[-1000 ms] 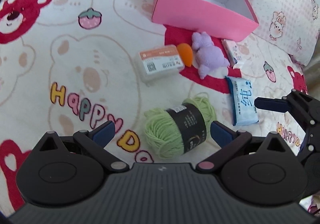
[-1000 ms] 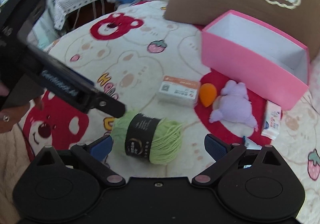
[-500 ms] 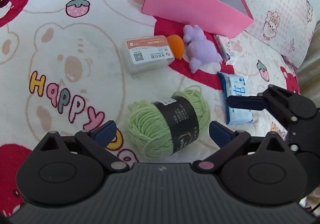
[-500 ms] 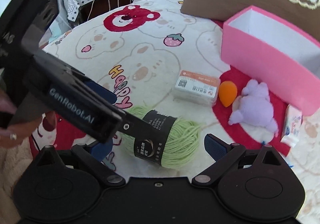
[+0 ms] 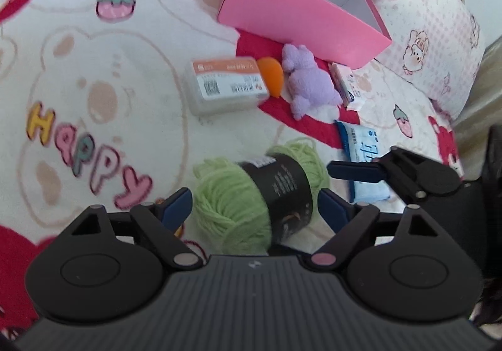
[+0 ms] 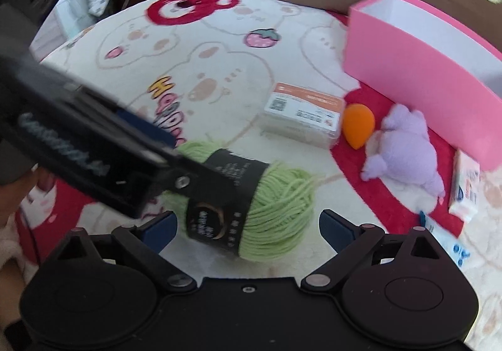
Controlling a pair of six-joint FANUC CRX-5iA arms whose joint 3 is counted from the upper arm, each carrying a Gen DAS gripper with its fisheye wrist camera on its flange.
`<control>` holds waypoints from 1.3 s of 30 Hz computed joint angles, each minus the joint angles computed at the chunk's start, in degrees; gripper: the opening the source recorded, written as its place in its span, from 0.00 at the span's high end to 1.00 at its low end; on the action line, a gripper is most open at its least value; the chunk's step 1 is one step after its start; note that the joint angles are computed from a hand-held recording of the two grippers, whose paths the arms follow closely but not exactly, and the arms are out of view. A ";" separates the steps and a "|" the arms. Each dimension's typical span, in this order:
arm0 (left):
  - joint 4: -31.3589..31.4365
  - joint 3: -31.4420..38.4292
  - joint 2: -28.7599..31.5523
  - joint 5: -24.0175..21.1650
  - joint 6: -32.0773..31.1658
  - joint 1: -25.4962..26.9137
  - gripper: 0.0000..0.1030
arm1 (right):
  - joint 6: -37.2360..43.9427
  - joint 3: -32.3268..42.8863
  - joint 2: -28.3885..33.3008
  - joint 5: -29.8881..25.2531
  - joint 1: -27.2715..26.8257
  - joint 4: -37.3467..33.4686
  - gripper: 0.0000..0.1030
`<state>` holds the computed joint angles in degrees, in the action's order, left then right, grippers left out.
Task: Organize objects
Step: 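Lower the open left gripper around the green yarn skein, then close the left gripper on the yarn skein and lift it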
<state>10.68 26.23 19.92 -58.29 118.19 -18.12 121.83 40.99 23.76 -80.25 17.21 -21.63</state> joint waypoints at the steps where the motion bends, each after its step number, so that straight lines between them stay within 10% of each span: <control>1: -0.51 0.28 0.10 -0.42 0.29 -0.14 0.21 | -0.92 -0.51 -0.14 0.35 -0.16 -0.49 0.05; 22: 5.74 -10.37 -3.04 8.99 1.31 1.43 0.38 | -5.26 -6.20 -1.92 6.61 -0.21 -2.48 0.07; 39: 0.49 -5.12 -1.36 5.20 2.74 -0.28 0.43 | -5.55 -10.43 -4.44 11.05 0.33 -2.38 0.14</control>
